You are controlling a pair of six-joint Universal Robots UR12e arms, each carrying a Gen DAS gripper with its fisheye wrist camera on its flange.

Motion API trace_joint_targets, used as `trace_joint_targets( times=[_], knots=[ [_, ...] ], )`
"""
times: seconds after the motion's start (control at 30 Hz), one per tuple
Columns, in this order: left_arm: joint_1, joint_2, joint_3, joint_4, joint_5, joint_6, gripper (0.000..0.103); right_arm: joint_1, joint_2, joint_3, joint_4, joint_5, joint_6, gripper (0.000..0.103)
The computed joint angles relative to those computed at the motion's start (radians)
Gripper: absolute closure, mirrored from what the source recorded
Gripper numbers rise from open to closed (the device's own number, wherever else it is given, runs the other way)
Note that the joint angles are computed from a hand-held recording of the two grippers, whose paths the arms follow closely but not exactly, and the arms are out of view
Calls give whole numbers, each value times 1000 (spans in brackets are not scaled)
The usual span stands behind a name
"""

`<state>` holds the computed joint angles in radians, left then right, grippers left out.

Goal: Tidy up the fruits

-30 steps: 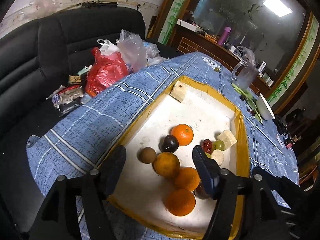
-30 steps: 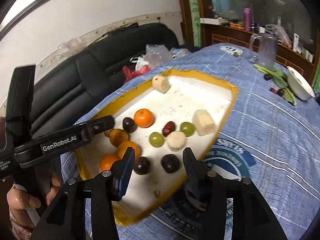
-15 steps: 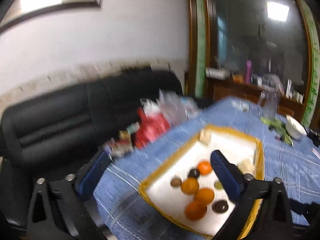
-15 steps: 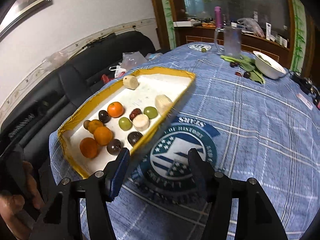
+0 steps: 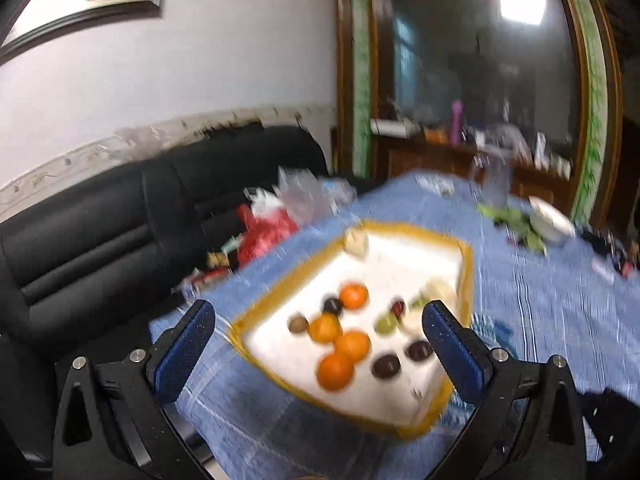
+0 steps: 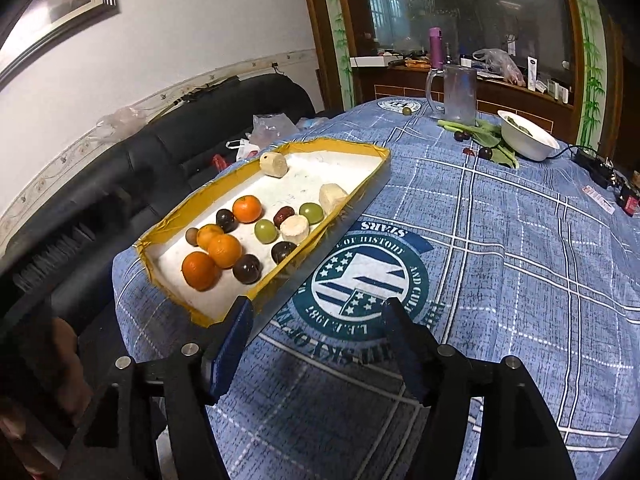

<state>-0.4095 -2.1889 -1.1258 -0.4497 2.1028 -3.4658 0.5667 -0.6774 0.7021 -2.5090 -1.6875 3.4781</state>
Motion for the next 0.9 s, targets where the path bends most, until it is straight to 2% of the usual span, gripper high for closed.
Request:
trace_joint_targets(
  times=[0.07,0.17,0.5,0.9],
  knots=[
    [-5,-3,21,-100,-15,-12,0,2,-6,12,1,-10,1,31],
    [-15,-9,35,-173,-11,-5,0,2,-15,30,4,-32,10,31],
    [-29,-14,40,-198,-10,42,0,-7,-26,54,23,-43,54,30],
    [-18,-14,45,-246,-53,11,0,-4,-9,24,53,-44,43,29]
  ],
)
